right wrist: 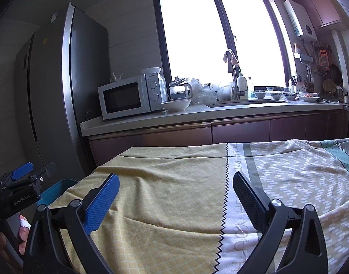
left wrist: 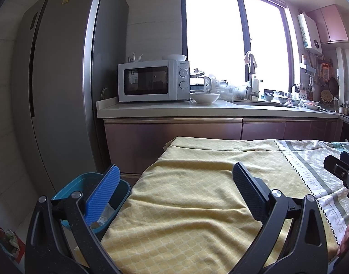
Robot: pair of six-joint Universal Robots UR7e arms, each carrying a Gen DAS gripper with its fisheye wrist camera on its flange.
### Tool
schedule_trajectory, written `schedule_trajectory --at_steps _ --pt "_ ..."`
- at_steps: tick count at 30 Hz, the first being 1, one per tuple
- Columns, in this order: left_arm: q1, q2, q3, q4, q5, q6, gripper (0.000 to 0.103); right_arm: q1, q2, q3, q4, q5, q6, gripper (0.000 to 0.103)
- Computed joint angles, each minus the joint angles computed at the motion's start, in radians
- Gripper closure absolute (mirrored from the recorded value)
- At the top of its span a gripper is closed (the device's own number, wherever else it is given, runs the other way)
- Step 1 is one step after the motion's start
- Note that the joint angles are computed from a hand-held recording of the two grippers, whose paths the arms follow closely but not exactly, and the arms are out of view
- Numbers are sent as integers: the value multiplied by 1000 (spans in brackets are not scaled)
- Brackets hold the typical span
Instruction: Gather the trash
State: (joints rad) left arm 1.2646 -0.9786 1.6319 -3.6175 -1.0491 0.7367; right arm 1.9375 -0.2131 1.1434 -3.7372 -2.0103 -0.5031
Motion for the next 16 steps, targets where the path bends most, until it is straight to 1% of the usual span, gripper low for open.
schedule_trajectory --at_steps 5,8,11,13,16 --pt "5 -1 -1 16 -25 -5 6 -5 -1 1 0 3 0 7" --pt "4 3 -8 38 -17 -4 6 -10 -2 0 4 1 2 7" --pt "3 12 -37 121 15 -32 6 -14 -8 6 2 -7 0 7" --pt "6 22 -71 204 29 -57 6 -19 -18 15 -2 -15 1 7" --pt "10 56 -153 338 69 -92 6 -27 -36 24 -6 -61 -8 7"
